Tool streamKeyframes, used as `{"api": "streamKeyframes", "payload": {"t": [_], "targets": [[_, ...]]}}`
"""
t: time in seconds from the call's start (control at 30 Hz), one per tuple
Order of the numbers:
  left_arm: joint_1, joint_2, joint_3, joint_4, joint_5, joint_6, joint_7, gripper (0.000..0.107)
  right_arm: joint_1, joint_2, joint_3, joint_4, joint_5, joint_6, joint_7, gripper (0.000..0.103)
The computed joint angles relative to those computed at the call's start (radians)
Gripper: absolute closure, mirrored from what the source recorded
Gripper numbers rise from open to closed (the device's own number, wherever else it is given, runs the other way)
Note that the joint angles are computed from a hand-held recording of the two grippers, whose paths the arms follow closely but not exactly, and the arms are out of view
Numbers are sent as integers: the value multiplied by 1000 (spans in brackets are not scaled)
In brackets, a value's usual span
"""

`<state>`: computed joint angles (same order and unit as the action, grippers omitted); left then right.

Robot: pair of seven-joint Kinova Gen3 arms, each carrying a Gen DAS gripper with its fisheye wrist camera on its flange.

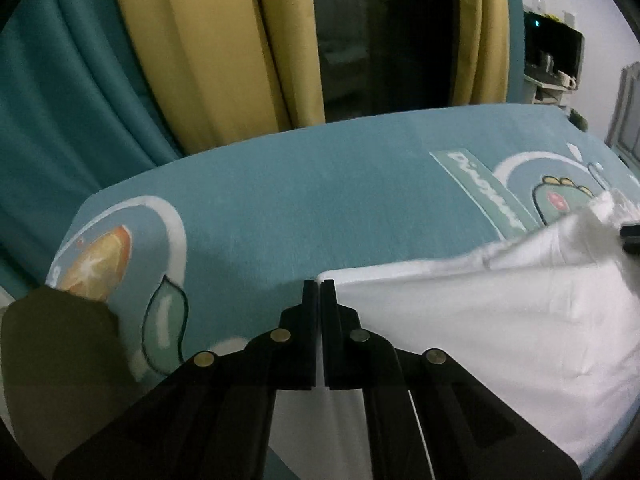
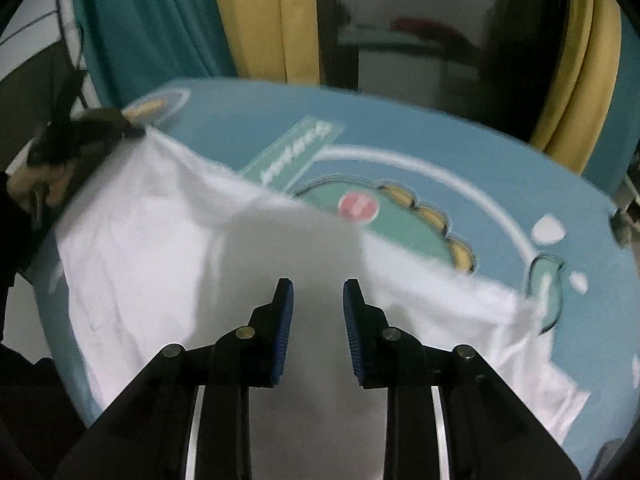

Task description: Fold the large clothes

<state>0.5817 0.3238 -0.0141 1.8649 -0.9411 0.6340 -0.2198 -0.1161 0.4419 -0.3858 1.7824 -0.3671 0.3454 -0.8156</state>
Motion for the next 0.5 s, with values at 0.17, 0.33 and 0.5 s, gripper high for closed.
{"api": "streamKeyframes", "payload": {"t": [0.17, 0.33, 0.5], "targets": [[-110, 25, 107, -55, 151, 65, -136, 60, -109, -26, 114, 46, 36, -75, -117, 78], [11, -58, 27, 27, 194, 49, -38, 52, 89, -76, -84, 102, -140, -81, 35, 78], [89, -97, 74, 114, 210, 97, 154, 47, 20, -51, -56, 141, -66, -110, -19, 77]]}}
